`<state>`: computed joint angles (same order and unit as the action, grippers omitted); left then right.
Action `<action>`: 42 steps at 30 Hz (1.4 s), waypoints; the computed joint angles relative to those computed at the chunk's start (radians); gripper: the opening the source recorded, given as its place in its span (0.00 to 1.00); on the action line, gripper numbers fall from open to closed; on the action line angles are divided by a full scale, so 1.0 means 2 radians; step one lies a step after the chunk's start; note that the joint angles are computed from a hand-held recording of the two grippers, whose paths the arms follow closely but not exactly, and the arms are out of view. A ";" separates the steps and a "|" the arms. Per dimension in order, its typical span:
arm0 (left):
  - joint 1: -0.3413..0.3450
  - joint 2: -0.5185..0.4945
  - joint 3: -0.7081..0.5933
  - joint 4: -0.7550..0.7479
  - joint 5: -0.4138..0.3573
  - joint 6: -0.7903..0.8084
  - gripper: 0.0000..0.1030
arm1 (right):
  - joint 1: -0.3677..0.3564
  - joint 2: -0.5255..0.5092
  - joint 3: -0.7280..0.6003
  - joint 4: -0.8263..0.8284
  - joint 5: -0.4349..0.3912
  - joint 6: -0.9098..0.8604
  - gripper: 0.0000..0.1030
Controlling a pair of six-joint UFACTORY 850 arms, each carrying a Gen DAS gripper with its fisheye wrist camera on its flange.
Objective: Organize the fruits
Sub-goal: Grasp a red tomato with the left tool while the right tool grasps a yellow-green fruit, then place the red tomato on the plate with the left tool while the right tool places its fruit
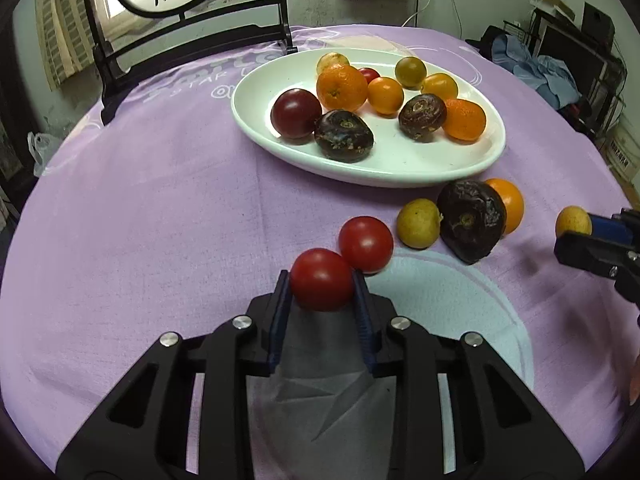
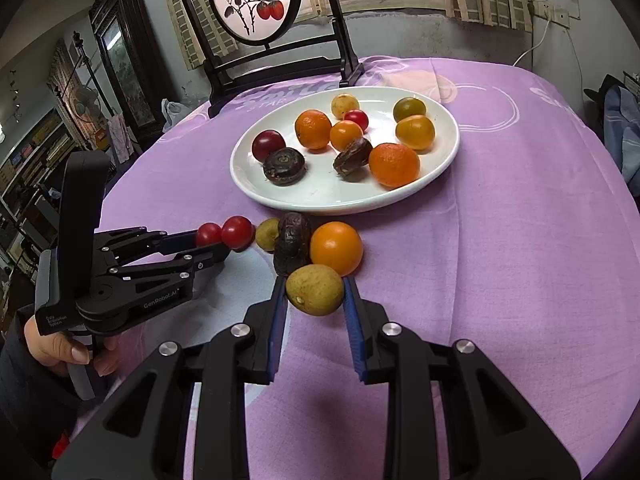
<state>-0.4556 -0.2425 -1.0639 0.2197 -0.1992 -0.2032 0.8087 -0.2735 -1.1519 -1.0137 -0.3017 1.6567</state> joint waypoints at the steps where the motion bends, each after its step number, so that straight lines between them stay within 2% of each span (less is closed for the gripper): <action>1: -0.002 0.001 0.002 0.019 0.001 -0.017 0.29 | -0.001 0.000 0.001 -0.001 0.002 0.001 0.27; 4: -0.001 0.010 0.007 -0.029 -0.003 0.029 0.29 | -0.002 0.000 0.001 -0.002 0.000 0.005 0.27; 7: -0.002 0.031 0.019 -0.039 0.003 0.046 0.29 | -0.001 0.003 0.003 -0.022 -0.002 0.027 0.27; 11: 0.001 0.058 0.026 -0.117 0.006 0.126 0.29 | 0.003 0.007 0.005 -0.059 -0.012 0.067 0.27; 14: 0.004 0.069 0.017 -0.210 0.002 0.217 0.29 | 0.006 0.013 0.006 -0.096 -0.023 0.111 0.28; 17: 0.006 0.063 -0.009 -0.266 -0.015 0.271 0.29 | 0.005 0.016 -0.004 -0.099 -0.024 0.112 0.28; 21: 0.001 0.036 -0.056 -0.266 -0.028 0.265 0.29 | 0.000 0.005 -0.046 -0.058 -0.061 0.028 0.28; 24: -0.001 -0.005 -0.109 -0.281 -0.045 0.267 0.29 | -0.020 -0.013 -0.076 -0.043 -0.059 -0.001 0.28; 27: -0.007 -0.053 -0.162 -0.190 -0.057 0.169 0.29 | -0.045 -0.035 -0.097 -0.032 -0.031 0.001 0.28; 30: -0.009 -0.090 -0.200 -0.144 -0.077 0.115 0.29 | -0.064 -0.059 -0.118 0.002 -0.019 -0.021 0.28; 37: -0.008 -0.136 -0.245 -0.074 -0.096 0.044 0.30 | -0.097 -0.112 -0.161 0.165 0.007 -0.154 0.28; 38: -0.007 -0.141 -0.251 -0.067 -0.100 0.036 0.30 | -0.101 -0.115 -0.164 0.202 0.012 -0.183 0.31; 39: -0.007 -0.146 -0.257 -0.062 -0.104 0.026 0.34 | -0.105 -0.119 -0.165 0.242 0.019 -0.210 0.43; 40: -0.006 -0.149 -0.260 -0.066 -0.107 0.025 0.41 | -0.107 -0.117 -0.162 0.260 0.025 -0.218 0.49; 42: -0.007 -0.148 -0.259 -0.028 -0.103 -0.019 0.60 | -0.108 -0.109 -0.154 0.234 0.032 -0.184 0.52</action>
